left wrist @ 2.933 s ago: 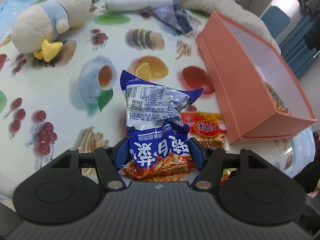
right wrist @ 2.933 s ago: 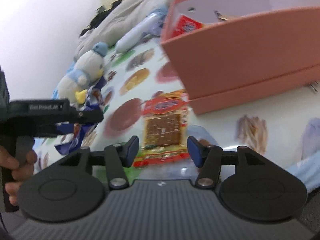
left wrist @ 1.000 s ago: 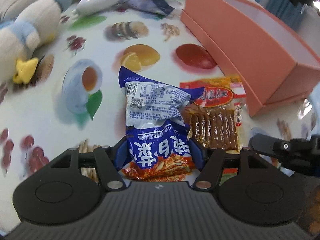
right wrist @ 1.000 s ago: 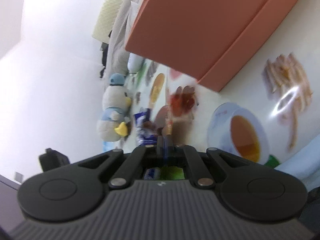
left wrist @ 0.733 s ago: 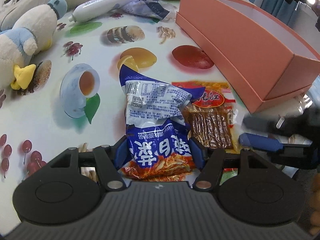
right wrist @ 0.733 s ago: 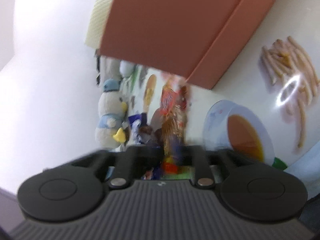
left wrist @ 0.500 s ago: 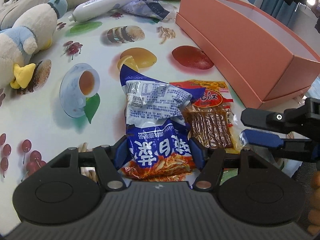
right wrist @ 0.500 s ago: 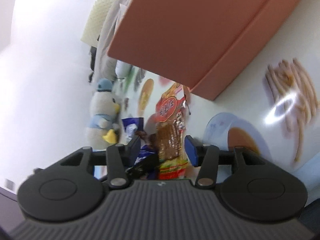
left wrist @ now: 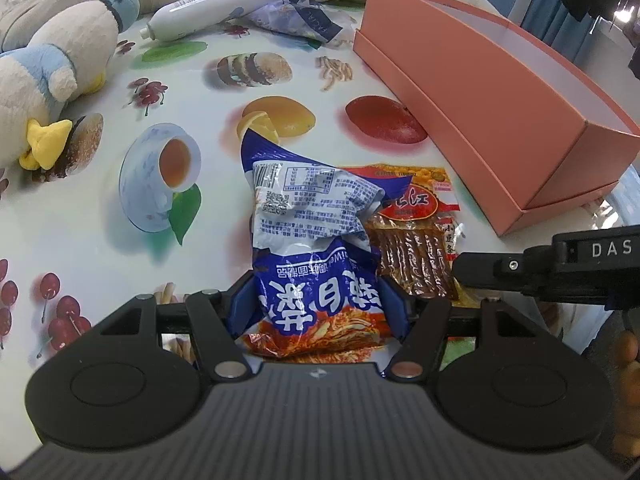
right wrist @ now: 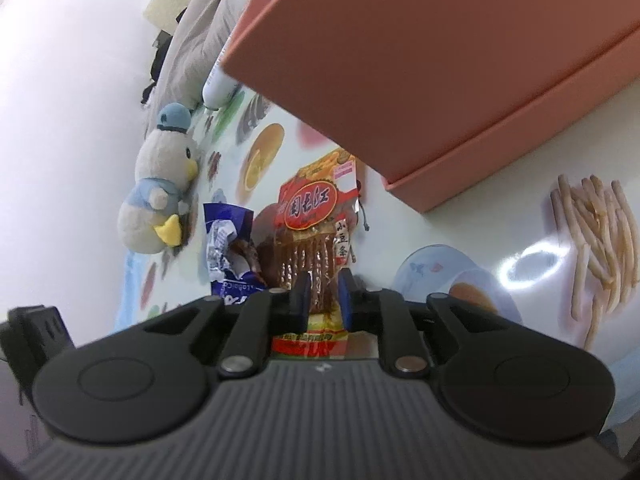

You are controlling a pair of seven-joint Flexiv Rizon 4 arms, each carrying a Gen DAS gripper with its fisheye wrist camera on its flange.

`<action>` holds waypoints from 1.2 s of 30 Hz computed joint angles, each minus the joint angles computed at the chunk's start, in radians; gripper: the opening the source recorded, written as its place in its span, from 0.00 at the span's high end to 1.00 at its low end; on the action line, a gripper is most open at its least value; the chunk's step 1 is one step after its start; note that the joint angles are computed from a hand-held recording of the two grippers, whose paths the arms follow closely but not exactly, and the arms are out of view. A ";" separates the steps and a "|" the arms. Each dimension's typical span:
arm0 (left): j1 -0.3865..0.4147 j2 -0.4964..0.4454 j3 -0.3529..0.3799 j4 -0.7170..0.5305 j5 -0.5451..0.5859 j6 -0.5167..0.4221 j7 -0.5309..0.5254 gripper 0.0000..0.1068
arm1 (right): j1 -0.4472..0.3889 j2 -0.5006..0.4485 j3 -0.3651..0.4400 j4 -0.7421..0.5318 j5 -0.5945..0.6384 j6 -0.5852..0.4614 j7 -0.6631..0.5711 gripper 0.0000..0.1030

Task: Organize snacks
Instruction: 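Carry the orange packet with the right tool toward the pink box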

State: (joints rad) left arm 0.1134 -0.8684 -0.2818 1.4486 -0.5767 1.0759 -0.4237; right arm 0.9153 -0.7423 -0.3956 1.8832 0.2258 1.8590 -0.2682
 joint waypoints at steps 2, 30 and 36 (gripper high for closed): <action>0.004 -0.002 -0.005 0.000 -0.005 -0.001 0.000 0.35 | -0.040 -0.007 0.055 -0.007 0.025 0.051 0.021 0.82; 0.031 -0.008 -0.021 -0.011 -0.090 -0.066 0.021 0.36 | -0.149 -0.023 0.312 -0.063 0.231 0.199 0.254 0.61; 0.029 -0.009 -0.020 -0.012 -0.088 -0.066 0.033 0.36 | -0.154 -0.056 0.310 -0.118 0.249 0.196 0.255 0.63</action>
State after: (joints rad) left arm 0.1426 -0.8774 -0.3014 1.4366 -0.6650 1.0101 -0.3908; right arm 0.7617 -0.7980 -0.0853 1.7647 0.4748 2.0552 -0.0130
